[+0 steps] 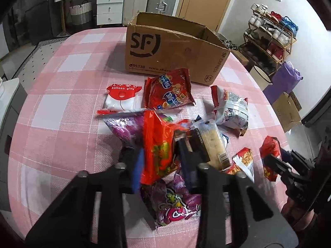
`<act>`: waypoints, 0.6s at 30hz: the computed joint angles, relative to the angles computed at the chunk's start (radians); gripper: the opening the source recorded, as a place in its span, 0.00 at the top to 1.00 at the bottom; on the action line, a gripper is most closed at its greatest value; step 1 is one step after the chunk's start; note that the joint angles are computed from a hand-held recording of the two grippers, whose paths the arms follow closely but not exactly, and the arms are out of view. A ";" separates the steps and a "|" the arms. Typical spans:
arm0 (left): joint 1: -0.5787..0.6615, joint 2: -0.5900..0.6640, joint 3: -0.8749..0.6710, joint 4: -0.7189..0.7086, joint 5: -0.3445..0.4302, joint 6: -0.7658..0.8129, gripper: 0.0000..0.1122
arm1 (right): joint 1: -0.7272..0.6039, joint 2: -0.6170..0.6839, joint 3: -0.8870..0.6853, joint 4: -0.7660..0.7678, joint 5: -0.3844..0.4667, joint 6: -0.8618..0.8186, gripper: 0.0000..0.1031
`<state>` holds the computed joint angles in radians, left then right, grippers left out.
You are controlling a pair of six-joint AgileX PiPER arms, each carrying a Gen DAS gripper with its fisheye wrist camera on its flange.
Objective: Organize snacks
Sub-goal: 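Carry the red packet toward the box with the right gripper while the left gripper grasps a white-and-purple packet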
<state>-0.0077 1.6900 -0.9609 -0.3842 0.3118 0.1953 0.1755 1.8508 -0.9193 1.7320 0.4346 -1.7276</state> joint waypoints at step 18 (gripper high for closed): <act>0.056 -0.066 0.054 -0.231 0.024 0.246 0.82 | 0.012 -0.024 0.006 -0.013 -0.019 0.021 0.57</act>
<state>0.0484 1.6244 -0.9073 -0.6149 0.3356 0.4409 0.1874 1.8271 -0.9129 1.7191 0.4160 -1.7066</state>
